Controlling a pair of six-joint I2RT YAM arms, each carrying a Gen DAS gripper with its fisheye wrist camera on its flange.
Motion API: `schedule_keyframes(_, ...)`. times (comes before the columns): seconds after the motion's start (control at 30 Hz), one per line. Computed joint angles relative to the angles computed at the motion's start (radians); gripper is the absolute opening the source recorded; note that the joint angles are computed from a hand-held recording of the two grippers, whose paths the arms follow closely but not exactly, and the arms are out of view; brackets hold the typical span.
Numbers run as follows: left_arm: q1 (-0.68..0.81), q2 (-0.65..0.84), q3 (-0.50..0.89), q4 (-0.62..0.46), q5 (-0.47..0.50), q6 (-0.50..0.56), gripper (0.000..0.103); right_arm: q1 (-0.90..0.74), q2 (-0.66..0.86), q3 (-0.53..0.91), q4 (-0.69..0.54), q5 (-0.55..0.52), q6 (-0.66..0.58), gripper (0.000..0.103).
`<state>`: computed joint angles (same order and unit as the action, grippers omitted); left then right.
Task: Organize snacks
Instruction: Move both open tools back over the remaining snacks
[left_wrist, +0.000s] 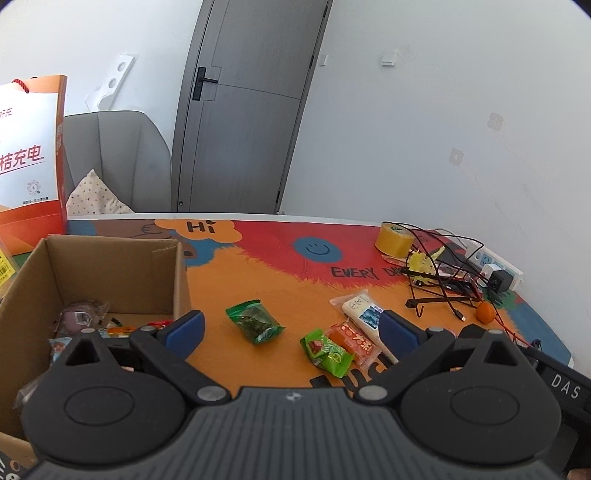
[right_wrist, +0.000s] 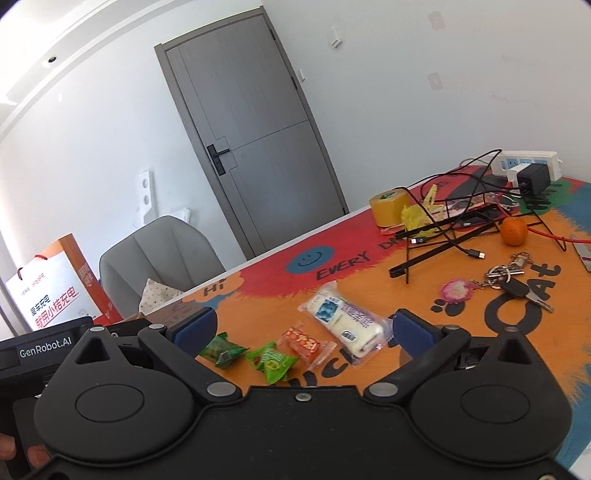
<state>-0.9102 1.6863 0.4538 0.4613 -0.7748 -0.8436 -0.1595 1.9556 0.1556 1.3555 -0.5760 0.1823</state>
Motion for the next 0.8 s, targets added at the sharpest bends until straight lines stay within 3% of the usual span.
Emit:
schedule_keyframes(0.4, 0.055, 0.194, 0.143, 0.033, 0.072, 0.015, 0.096, -0.063, 0.116, 0.117, -0.054, -0.036, -0.026, 0.100)
schedule_keyframes(0.8, 0.142, 0.372, 0.328, -0.060, 0.174, -0.022, 0.076, 0.002, 0.181, 0.287, -0.199, 0.026, -0.050, 0.084)
